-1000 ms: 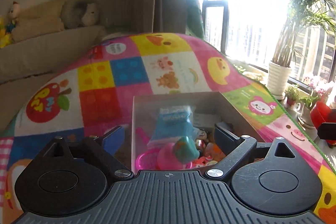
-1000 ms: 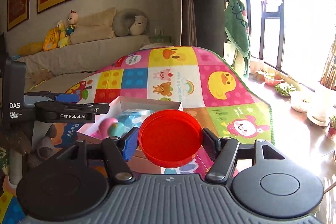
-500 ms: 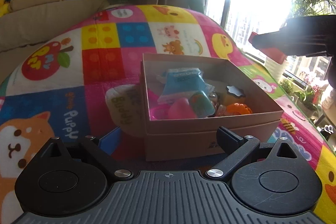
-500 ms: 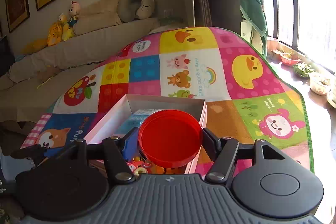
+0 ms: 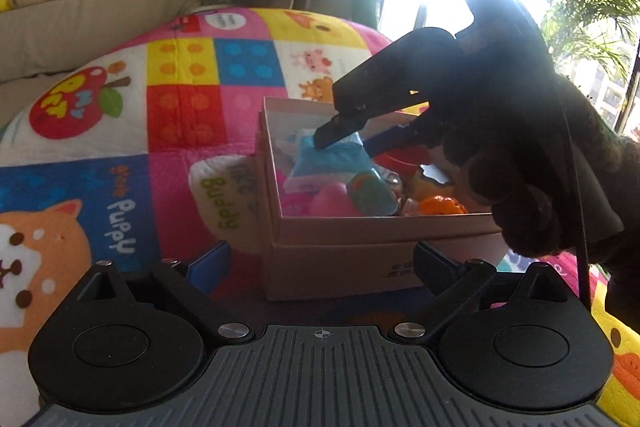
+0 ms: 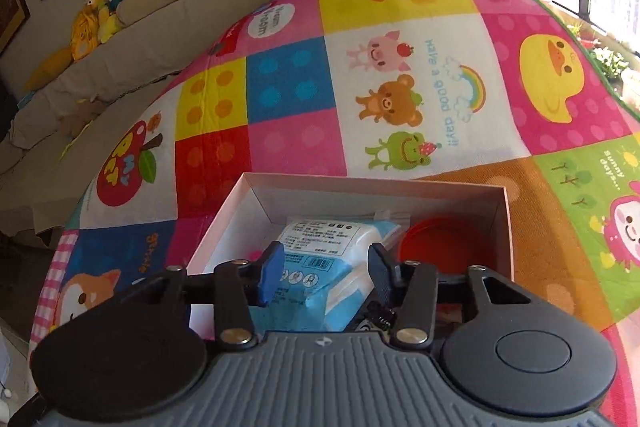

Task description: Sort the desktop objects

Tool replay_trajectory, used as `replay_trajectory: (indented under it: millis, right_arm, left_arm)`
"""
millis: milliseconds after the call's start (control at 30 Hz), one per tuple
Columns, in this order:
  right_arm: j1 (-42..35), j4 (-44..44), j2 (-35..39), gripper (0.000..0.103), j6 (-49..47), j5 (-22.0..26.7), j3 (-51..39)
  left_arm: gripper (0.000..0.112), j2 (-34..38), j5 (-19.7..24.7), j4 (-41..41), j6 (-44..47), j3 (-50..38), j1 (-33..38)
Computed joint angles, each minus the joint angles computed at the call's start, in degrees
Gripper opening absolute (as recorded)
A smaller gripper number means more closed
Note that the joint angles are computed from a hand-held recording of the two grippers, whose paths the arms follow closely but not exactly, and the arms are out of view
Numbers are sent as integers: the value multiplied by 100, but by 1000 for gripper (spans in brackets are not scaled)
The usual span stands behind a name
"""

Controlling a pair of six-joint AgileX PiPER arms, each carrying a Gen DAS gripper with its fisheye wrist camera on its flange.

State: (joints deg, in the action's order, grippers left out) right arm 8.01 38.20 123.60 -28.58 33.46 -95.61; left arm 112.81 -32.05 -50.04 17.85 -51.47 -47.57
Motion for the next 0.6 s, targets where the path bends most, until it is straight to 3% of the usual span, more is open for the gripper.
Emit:
replay_trajectory:
  millis: [167,300,400,500,567,600]
  right_arm:
    - [173,669,-12,51,-867,-31,258]
    - [82,1292,-195,51,-1940,326,597]
    - [205,1634,-663,53,-2975,-129,1376]
    - [288,2043,-1215,54,-3718,-717,2130]
    - [170,2745,-1644,59,-4313,-887,2640]
    - [57,3222,-1866,69,-4737,-884,2909]
  left_arm:
    - [100,-163,-30,-332,178,141,-82]
    - [102,-282,-26,-1575,1218,18,-316]
    - [102,-386,-64,-2331,1832,-26,-499]
    - [103,-447,-416,-3087,2513,-37,-773]
    - [103,-430,-684,-3606,3002,-119,-894]
    - [103,-439,-728,-3735,3140,-138,-893]
